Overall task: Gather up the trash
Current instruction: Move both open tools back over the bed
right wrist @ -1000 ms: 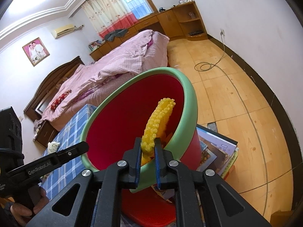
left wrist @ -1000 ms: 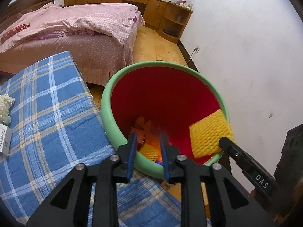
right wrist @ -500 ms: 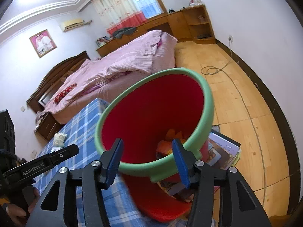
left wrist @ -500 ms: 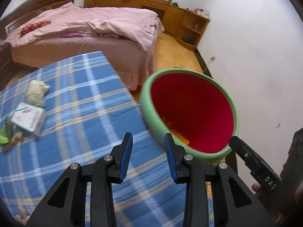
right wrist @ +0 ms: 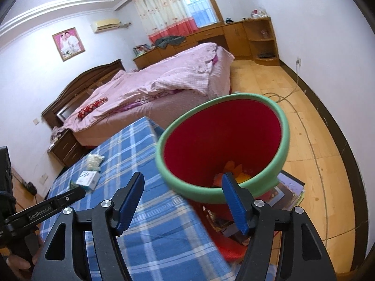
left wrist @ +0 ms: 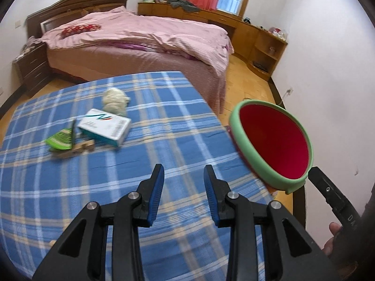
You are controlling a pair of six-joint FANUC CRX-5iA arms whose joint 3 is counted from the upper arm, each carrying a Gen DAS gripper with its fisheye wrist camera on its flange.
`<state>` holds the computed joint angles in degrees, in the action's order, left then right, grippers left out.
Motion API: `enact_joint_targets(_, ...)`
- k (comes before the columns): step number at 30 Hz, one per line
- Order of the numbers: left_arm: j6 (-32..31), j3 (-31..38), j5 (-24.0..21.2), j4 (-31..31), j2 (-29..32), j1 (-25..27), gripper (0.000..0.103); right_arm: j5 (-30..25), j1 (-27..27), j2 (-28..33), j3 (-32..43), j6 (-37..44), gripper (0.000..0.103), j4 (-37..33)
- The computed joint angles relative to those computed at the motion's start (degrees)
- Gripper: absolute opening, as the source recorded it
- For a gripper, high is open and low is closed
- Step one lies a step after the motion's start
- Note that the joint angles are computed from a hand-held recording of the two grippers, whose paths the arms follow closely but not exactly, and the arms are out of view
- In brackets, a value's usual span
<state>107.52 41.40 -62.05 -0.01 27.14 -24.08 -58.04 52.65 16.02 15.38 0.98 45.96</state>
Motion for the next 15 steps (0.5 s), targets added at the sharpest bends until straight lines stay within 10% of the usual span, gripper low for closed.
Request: enact_joint_targets(15,5.66,-13.01,3.60,-3.42,-9.58,5.97,0.036,0.13,2.09,6.21,9.48,6.28,0.070,-4.24)
